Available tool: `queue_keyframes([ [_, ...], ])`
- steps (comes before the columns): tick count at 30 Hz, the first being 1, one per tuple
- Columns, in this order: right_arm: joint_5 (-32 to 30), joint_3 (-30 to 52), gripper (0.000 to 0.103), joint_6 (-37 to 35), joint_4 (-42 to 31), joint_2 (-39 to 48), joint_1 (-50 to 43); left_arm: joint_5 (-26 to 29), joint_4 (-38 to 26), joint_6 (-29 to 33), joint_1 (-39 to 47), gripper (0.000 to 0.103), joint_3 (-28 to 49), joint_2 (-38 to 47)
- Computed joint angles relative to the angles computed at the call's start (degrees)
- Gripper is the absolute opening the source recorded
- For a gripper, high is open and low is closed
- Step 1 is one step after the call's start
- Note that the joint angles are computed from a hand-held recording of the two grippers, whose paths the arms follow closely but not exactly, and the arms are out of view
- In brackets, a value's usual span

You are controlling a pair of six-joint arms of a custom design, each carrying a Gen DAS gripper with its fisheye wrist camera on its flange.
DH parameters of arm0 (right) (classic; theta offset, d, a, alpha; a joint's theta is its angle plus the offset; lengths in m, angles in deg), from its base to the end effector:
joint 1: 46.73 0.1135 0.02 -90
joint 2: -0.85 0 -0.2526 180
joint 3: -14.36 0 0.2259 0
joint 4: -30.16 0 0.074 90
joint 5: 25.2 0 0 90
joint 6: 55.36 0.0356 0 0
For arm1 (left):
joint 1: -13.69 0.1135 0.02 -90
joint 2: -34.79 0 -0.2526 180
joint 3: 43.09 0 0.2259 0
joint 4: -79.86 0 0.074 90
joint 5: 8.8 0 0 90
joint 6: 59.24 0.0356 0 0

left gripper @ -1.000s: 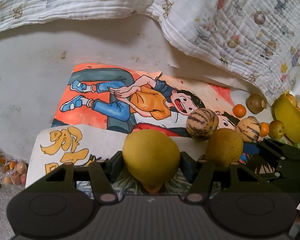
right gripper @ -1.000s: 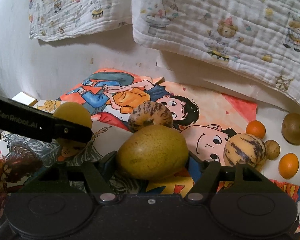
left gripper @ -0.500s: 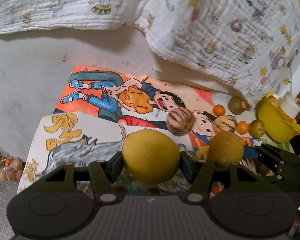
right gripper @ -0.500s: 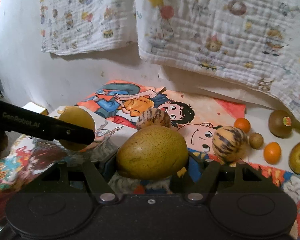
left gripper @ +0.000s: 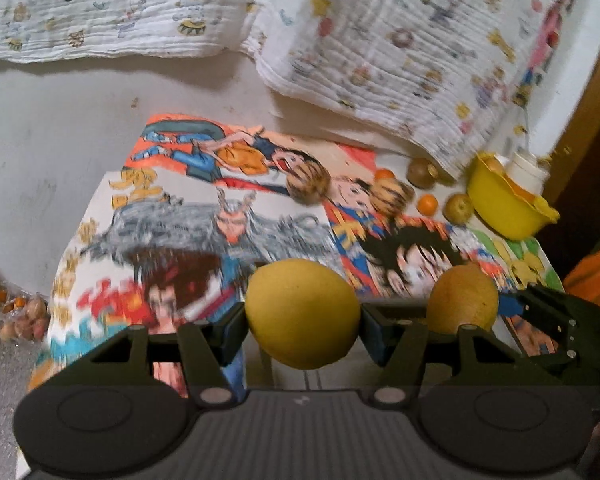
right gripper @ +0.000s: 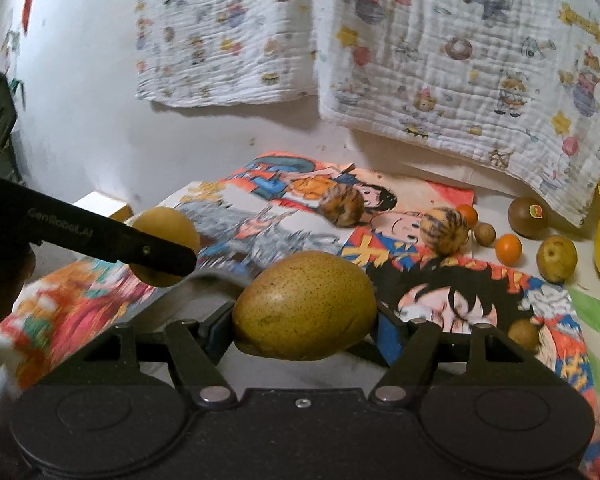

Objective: Organize fruits
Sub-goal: 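Carry the yellow fruit and the brown pear back over the tray with both tools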

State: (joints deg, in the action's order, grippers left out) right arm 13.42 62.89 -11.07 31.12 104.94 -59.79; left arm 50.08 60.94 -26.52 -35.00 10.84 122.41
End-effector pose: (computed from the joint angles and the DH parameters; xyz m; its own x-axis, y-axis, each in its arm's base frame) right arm 0.2644 -0.0328 0.0938 -0.3398 -0.3798 -0.8604 -0.7778 0.6278 0.0301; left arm 0.1861 -0.1838 0.1576 -0.6502 -0.3512 -0.6737 -0.2057 0.9350 -0.2889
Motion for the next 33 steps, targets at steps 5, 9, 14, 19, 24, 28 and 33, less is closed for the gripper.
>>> queue_keyframes([
  [5, -2.6, -2.6, 0.072, -10.9, -8.7, -2.9, -6.0, -2.8, -4.5, -6.1, -7.2, 0.064, 0.6, 0.4],
  [9, -3.3, -3.0, 0.072, -18.9, -15.4, -3.2, -10.0, -4.1, -7.3, -10.7, -11.7, 0.064, 0.7, 1.1],
  [14, -2.5, -3.7, 0.072, -25.9, -19.4, -2.5, -13.0, -5.5, -10.2, -13.5, -15.5, 0.064, 1.9, 2.3],
  [19, -1.0, -4.1, 0.071, -28.6, -20.7, -1.4, -14.2, -6.4, -12.6, -13.9, -17.6, 0.064, 4.1, 4.4],
  [24, -1.5, -4.8, 0.071, -29.8, -20.4, -1.5, -15.0, -5.8, -12.9, -13.5, -18.0, 0.064, 5.5, 6.4],
  [28, -1.5, -4.8, 0.071, -30.1, -20.5, -1.3, -15.2, -5.7, -12.9, -13.6, -18.4, 0.064, 6.1, 8.0],
  [33, -1.7, -4.1, 0.072, -30.6, -21.8, -1.0, -15.7, -5.7, -13.3, -13.9, -18.7, 0.065, 6.6, 8.2],
])
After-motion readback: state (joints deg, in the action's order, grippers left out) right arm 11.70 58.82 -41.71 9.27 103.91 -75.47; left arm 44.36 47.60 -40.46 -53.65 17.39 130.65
